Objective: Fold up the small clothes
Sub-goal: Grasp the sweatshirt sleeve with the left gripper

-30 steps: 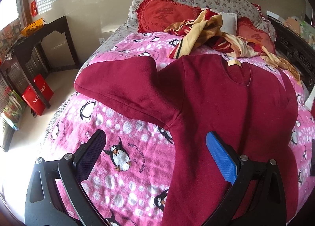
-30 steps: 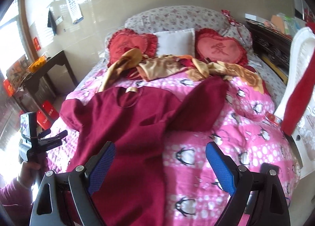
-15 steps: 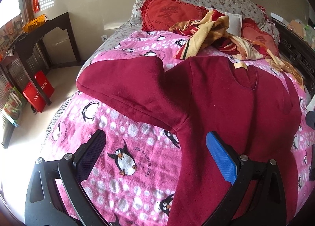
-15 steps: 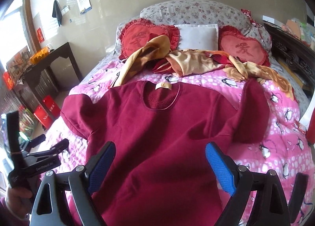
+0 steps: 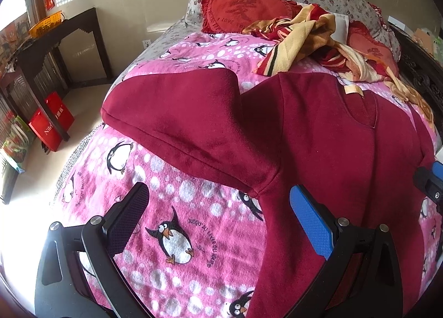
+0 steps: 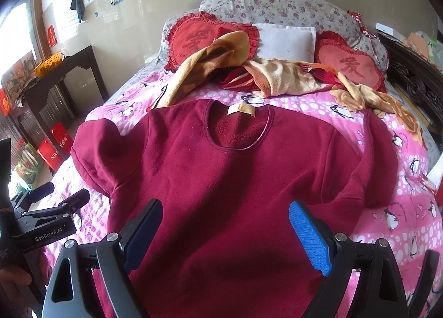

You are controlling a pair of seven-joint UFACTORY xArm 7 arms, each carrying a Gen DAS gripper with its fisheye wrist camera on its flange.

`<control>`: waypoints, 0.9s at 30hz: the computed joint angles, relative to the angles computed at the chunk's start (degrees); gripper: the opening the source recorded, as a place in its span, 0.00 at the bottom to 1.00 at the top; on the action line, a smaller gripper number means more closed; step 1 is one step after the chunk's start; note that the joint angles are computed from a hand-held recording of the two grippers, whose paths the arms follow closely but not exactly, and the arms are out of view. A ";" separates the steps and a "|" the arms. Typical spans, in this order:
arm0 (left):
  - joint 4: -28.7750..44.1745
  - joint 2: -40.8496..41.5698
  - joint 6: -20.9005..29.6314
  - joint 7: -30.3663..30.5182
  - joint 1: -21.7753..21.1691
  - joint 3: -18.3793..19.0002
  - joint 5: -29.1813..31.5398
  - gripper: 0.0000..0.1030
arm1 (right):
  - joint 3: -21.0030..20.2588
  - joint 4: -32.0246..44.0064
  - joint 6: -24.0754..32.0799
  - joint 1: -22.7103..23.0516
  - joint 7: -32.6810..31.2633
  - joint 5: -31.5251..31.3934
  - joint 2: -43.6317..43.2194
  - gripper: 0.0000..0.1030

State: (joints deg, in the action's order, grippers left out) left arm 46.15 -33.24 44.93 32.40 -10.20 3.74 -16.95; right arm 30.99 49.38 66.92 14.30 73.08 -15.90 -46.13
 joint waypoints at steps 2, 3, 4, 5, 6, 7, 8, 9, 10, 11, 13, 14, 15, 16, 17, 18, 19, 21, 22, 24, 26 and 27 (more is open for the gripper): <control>0.26 0.61 -0.18 -0.01 0.02 -0.03 0.00 0.99 | -0.01 -0.29 -0.67 -0.24 0.44 0.01 0.50 0.89; 0.41 0.93 -0.30 -0.06 0.04 -0.05 -0.04 0.99 | 0.06 -0.30 -0.91 -0.37 0.64 -0.09 0.86 0.89; 0.51 1.21 -0.40 -0.11 0.09 -0.08 -0.05 0.99 | 0.04 -0.33 -1.20 -0.42 0.76 -0.19 1.23 0.89; 0.64 1.50 -0.47 -0.16 0.13 -0.09 -0.07 0.99 | 0.02 -0.35 -1.47 -0.47 0.85 -0.33 1.65 0.89; 0.75 1.78 -0.53 -0.20 0.20 -0.13 -0.05 0.99 | 0.01 -0.38 -1.68 -0.50 1.03 -0.49 1.99 0.89; 0.89 2.05 -0.51 -0.25 0.28 -0.14 -0.01 0.99 | 0.06 -0.39 -1.82 -0.47 1.24 -0.61 2.26 0.89; 1.06 2.33 -0.43 -0.23 0.34 -0.08 -0.02 0.99 | -0.02 -0.47 -2.09 -0.41 1.48 -0.66 2.56 0.89; 1.23 2.62 -0.36 -0.24 0.39 -0.06 -0.08 0.99 | -0.10 -0.53 -2.27 -0.30 1.68 -0.71 2.77 0.89; 1.40 2.92 -0.36 -0.25 0.45 -0.05 -0.14 0.99 | -0.24 -0.59 -2.42 -0.19 1.78 -0.76 3.03 0.89; 1.58 3.21 -0.41 -0.29 0.53 -0.06 -0.19 0.99 | -0.35 -0.57 -2.49 -0.05 1.75 -0.81 3.43 0.89; 1.84 3.70 -0.54 -0.35 0.68 -0.07 -0.31 0.99 | -0.58 -0.50 -2.45 0.25 1.63 -1.01 3.99 0.89; 2.03 3.99 -0.56 -0.38 0.75 -0.06 -0.38 0.99 | -0.62 -0.36 -2.32 0.33 1.58 -1.16 4.36 0.89; 2.20 4.28 -0.63 -0.39 0.81 -0.07 -0.46 0.99 | -0.63 -0.22 -2.30 0.40 1.66 -1.31 4.67 0.89; 2.28 4.49 -0.71 -0.39 0.88 -0.09 -0.48 0.99 | -0.71 -0.22 -2.41 0.52 1.75 -1.43 4.89 0.89; 2.35 4.71 -0.83 -0.40 0.96 -0.16 -0.46 0.99 | -0.89 -0.30 -2.56 0.68 1.83 -1.49 5.01 0.89; 2.43 4.90 -0.91 -0.41 1.06 -0.21 -0.41 0.99 | -1.06 -0.37 -2.78 0.80 1.94 -1.53 5.17 0.89; 2.50 5.08 -1.02 -0.41 1.15 -0.28 -0.33 0.99 | -1.20 -0.41 -2.84 0.93 2.00 -1.57 5.25 0.89; 2.61 5.48 -1.20 -0.47 1.30 -0.36 -0.23 0.99 | -1.30 -0.40 -3.07 1.01 2.23 -1.77 5.65 0.89; 2.75 5.72 -1.15 -0.53 1.36 -0.34 -0.28 0.99 | -1.40 -0.35 -3.20 1.07 2.23 -1.89 5.89 0.89; 3.07 6.23 -1.08 -0.65 1.50 -0.28 -0.42 0.99 | -1.55 -0.24 -3.32 1.17 2.26 -2.13 6.29 0.89; 3.35 6.71 -1.11 -0.88 1.72 -0.37 -0.37 0.99 | -1.67 -0.19 -3.50 1.24 2.46 -2.33 6.62 0.89; 3.44 6.89 -1.11 -0.93 1.80 -0.39 -0.36 0.99 | -1.73 -0.20 -3.57 1.30 2.54 -2.40 6.73 0.89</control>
